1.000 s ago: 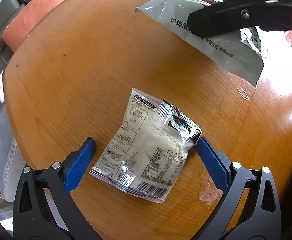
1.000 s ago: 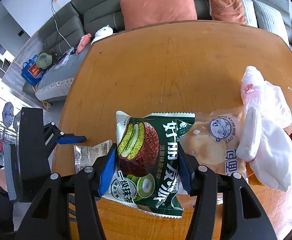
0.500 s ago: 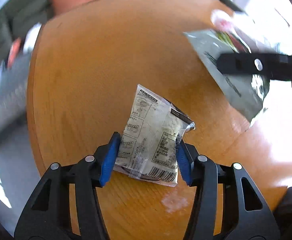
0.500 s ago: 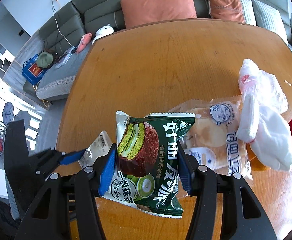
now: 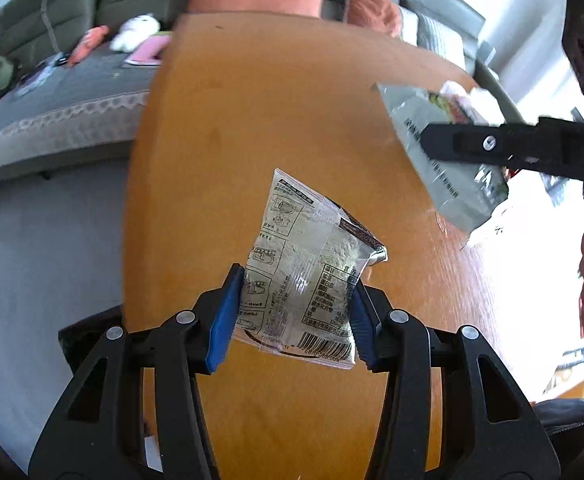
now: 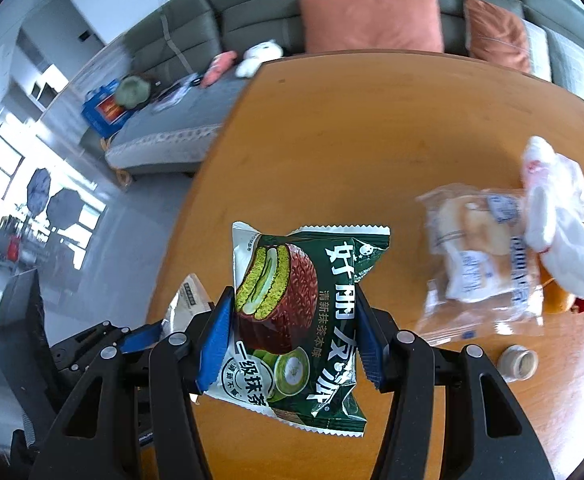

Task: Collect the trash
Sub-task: 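Carry both packets to the black bin and open both tools over it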

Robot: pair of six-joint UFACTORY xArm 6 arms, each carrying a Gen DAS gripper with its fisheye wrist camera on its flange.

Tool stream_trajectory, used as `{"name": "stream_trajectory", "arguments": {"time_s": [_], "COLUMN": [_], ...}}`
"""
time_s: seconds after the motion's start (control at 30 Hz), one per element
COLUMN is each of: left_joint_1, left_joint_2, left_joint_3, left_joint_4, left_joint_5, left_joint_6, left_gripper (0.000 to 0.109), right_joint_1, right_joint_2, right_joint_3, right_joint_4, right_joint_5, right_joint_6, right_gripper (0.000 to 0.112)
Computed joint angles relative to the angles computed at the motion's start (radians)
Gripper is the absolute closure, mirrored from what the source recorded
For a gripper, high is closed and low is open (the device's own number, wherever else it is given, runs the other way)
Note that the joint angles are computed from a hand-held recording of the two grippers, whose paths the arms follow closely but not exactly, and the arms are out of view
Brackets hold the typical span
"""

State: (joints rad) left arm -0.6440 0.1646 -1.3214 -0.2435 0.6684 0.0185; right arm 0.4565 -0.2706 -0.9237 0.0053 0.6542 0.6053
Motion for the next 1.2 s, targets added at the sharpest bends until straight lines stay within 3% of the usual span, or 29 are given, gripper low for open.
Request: {"name": "stream_trajectory", "arguments": {"time_s": [0.47,0.87,1.13,1.17,1.2], "left_joint_1": [0.133,0.328,0.415,0.427,0.437], "left_joint_2": [-0.313,-0.582,-0.642,-0.631,-0.625], "left_joint_3": [0.382,0.646,0.704,0.696,0.688], "left_joint_4": [0.15,0.23,0.27,0.271,0.295], "left_joint_5": [-0.105,-0.062,-0.02,-0.012,-0.001], "left_joint_6": [-0.231,-0.355,-0.407,-0.413,-0.434], "left_gripper": [0.06,0.059,0.057,0.051,0.029], "right_joint_1": [0.208,0.371,0.407,0.41,0.413], "right_joint_2": [0.272,0.581,0.787,0.82,0.865], "right_joint_3": [-0.306,-0.694,-0.973,-1.022,-1.094], "right_joint_4": [0.058,0.129,0.16,0.167,0.163], "right_joint_5": [0.002,0.098,0.186,0.204,0.242], "right_joint_6": [-0.124,-0.272,-0.336,-0.339,-0.337], "right_gripper": [0.056,0.055,0.055,0.055,0.051]}}
